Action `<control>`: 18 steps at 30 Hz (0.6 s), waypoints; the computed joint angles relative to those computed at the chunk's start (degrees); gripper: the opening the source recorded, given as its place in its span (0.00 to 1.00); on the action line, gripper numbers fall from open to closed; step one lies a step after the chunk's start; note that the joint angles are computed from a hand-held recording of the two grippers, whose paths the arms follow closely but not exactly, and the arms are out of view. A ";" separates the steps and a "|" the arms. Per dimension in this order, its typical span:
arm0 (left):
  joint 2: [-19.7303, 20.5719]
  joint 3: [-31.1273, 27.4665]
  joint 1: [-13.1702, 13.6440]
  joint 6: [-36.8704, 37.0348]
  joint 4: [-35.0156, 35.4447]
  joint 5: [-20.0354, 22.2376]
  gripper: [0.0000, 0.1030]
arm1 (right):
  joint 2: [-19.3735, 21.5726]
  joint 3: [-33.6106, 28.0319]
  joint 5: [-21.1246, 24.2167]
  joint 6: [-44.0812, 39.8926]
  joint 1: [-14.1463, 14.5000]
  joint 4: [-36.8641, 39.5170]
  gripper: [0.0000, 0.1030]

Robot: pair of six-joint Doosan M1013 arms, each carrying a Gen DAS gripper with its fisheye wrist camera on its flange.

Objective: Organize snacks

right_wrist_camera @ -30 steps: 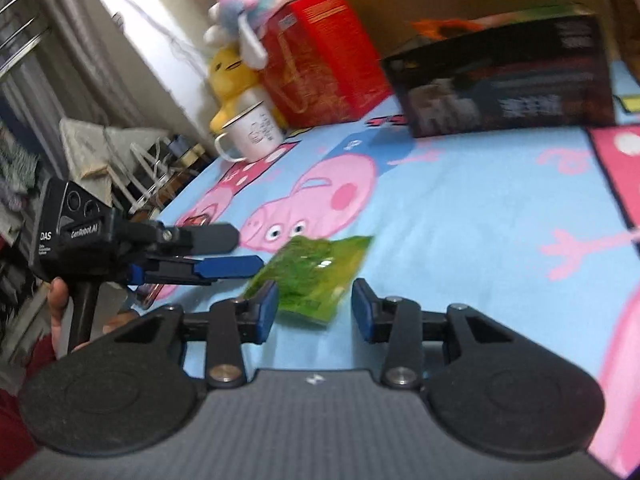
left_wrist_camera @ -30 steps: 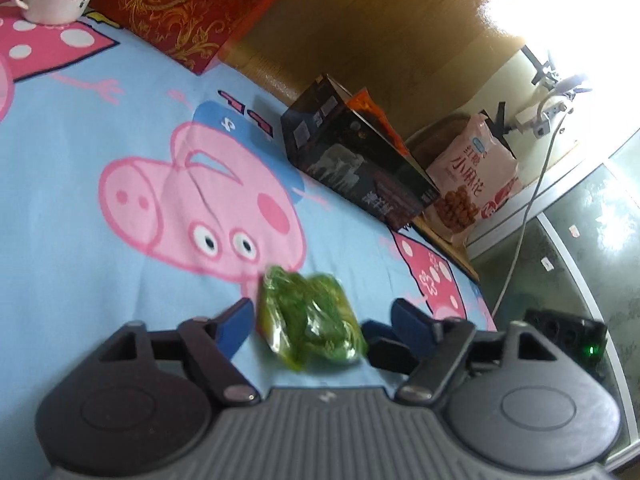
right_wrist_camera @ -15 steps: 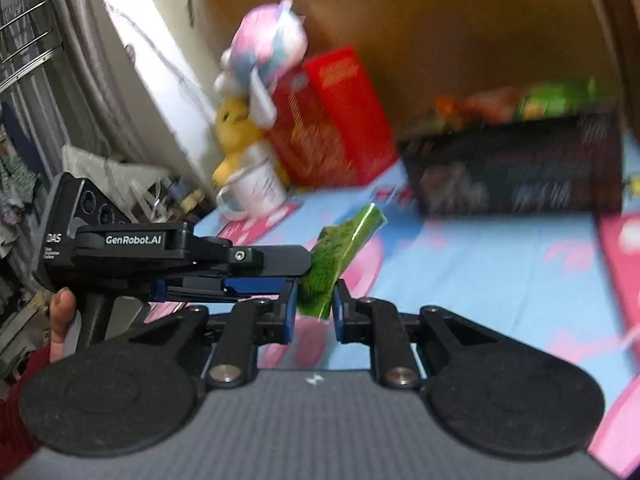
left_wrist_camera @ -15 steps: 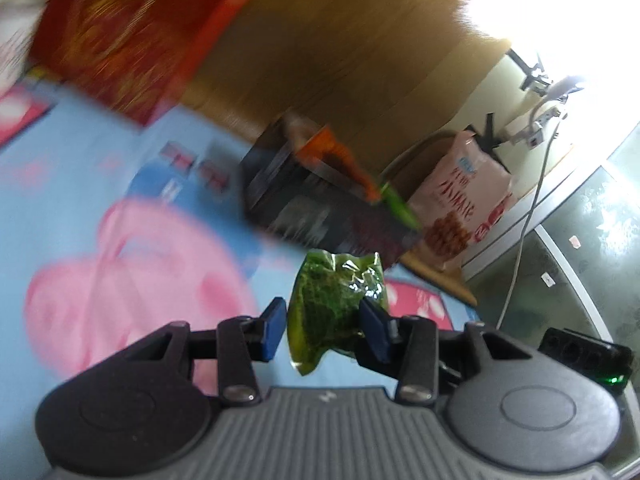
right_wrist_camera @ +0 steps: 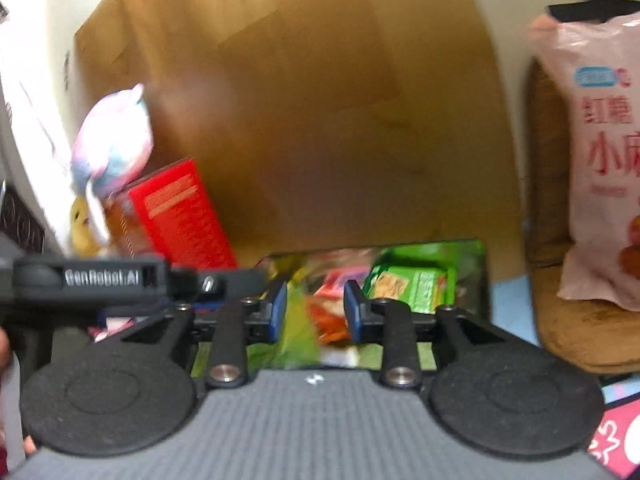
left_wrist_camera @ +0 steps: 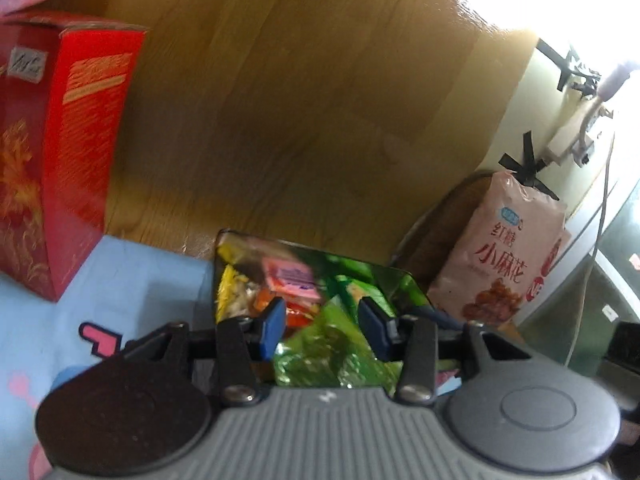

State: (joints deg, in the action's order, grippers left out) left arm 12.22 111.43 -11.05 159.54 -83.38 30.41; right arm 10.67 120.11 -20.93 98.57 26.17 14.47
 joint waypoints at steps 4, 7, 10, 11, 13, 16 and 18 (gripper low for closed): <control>-0.98 1.79 0.89 2.73 -3.40 -0.60 0.42 | -1.51 4.20 -7.97 2.91 0.80 1.50 0.34; -1.69 2.40 1.84 1.30 -2.03 0.43 0.42 | -2.90 7.38 -11.46 8.12 1.71 -3.04 0.34; -3.05 3.88 3.22 4.06 -1.42 2.24 0.45 | -3.92 8.92 -10.31 15.43 1.46 -14.79 0.35; -3.71 4.78 3.41 5.18 -1.80 1.71 0.49 | -4.08 8.89 -8.78 18.09 1.18 -19.14 0.36; -4.19 6.24 4.06 7.02 -3.63 2.18 0.60 | -3.70 8.56 -5.58 19.90 0.92 -24.29 0.44; -3.86 7.18 4.78 3.14 -0.30 2.24 0.65 | -2.54 6.95 0.42 25.72 0.31 -32.99 0.49; -3.01 6.96 5.30 -3.05 5.58 3.61 0.63 | -1.42 5.73 2.48 37.16 -0.40 -43.68 0.49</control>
